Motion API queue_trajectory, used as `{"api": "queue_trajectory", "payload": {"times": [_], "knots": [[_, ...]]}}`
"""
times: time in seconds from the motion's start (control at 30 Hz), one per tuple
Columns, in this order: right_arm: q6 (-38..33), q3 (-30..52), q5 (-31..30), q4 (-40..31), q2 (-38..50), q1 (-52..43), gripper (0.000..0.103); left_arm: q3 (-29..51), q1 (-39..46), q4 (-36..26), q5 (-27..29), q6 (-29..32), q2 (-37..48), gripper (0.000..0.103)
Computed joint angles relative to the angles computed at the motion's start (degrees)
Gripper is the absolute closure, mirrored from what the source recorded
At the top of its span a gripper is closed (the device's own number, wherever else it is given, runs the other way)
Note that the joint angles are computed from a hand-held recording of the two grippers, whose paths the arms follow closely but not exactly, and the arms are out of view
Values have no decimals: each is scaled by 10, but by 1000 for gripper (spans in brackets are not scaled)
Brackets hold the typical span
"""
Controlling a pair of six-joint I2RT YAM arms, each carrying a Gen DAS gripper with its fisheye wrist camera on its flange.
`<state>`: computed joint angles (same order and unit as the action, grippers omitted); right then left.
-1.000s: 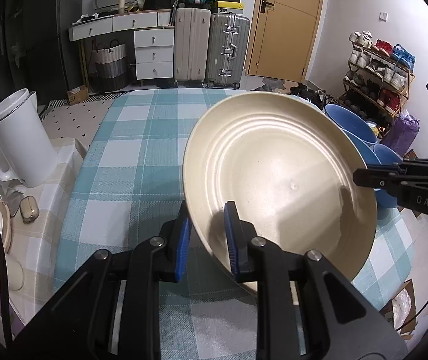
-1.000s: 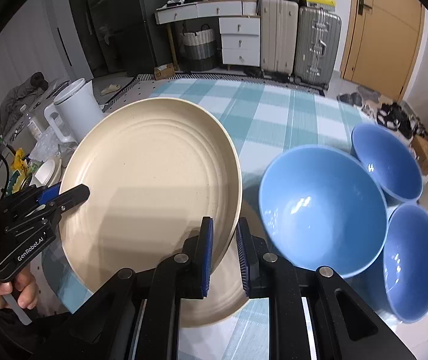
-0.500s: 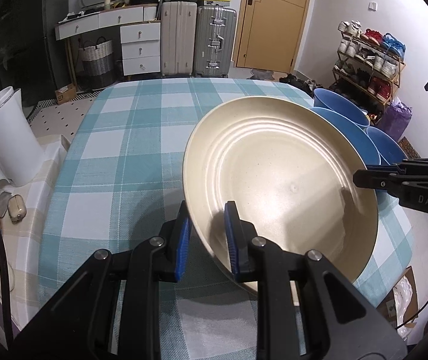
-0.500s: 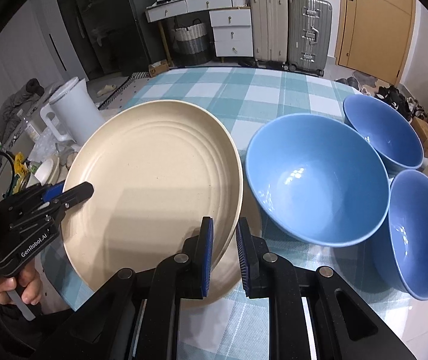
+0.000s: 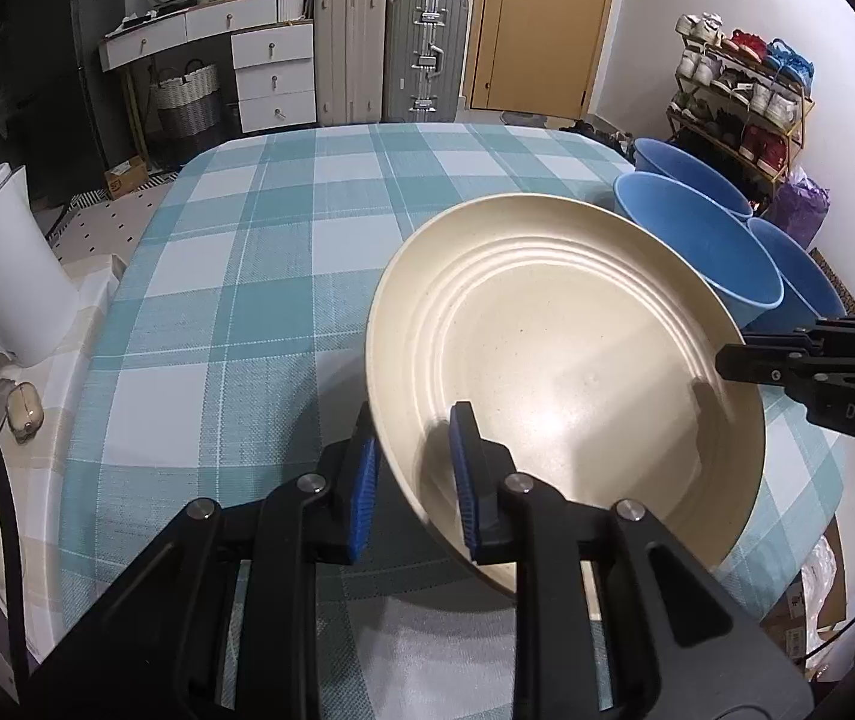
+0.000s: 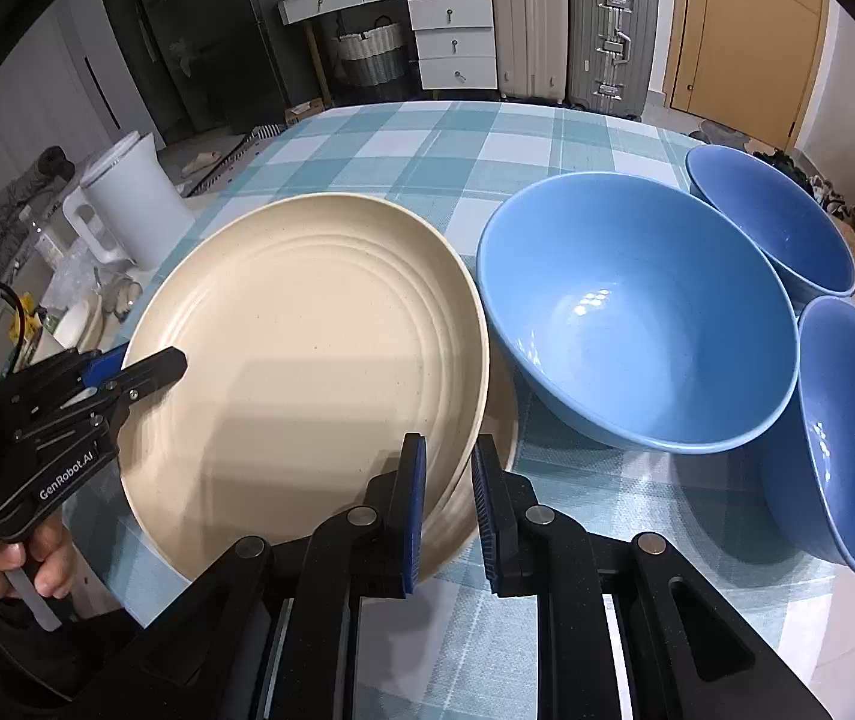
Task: Organize plates and bowls
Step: 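Carry the held cream plate with the left gripper across the table, then lower the cream plate onto the other cream plate and open the left gripper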
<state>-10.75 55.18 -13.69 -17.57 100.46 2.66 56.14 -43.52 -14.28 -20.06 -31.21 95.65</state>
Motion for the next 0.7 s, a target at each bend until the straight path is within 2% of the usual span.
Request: {"api": "queue_trajectory", "payload": {"times": [0.7], "knots": [[1,-26,26,33,16,1,85,14,7,21,17,13,59,82]]}}
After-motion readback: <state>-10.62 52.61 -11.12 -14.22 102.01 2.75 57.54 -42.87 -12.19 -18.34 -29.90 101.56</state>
